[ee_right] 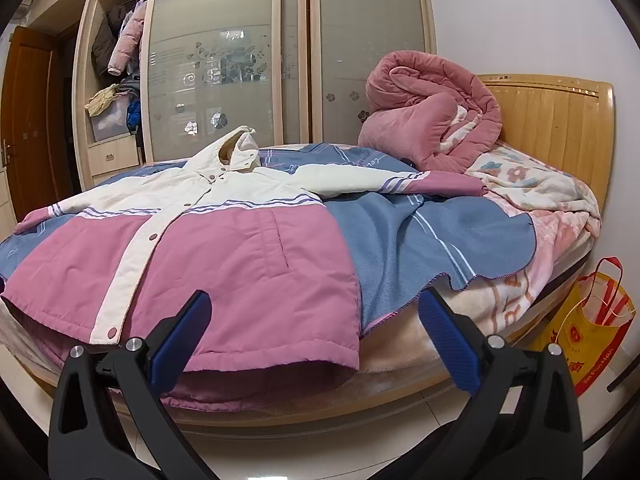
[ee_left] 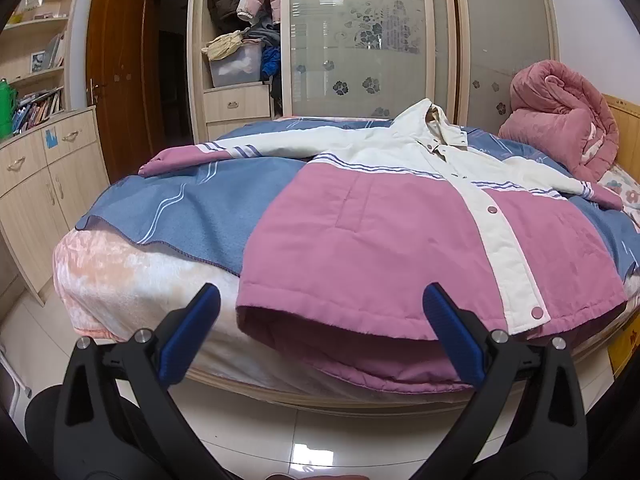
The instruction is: Fold large clothes
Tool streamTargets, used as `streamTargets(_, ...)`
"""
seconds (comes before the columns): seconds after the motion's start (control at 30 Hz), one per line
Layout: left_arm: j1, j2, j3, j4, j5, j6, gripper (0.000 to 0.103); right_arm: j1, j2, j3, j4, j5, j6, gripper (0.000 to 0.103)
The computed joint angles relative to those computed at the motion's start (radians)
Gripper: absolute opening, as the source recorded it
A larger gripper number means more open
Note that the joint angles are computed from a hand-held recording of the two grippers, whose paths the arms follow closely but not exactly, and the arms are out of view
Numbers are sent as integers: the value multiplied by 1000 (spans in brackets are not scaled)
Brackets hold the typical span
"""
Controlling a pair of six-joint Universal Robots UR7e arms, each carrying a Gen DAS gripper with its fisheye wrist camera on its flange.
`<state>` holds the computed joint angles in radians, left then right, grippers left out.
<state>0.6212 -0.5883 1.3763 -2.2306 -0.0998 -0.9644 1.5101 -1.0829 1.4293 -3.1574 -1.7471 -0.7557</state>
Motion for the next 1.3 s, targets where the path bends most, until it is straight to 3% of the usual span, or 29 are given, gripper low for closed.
streamTargets(0.2, 1, -4, 2, 27, -2, -25, 101, -1, -3, 2, 2, 5, 8, 102)
streamTargets(0.47, 0, 1, 9, -28, -4, 24, 101, -1, -7, 8, 5, 9, -4, 102)
streamTargets(1.3, -1, -6, 6, 57, -3, -45, 101, -1, -8, 11, 4, 10, -1, 102)
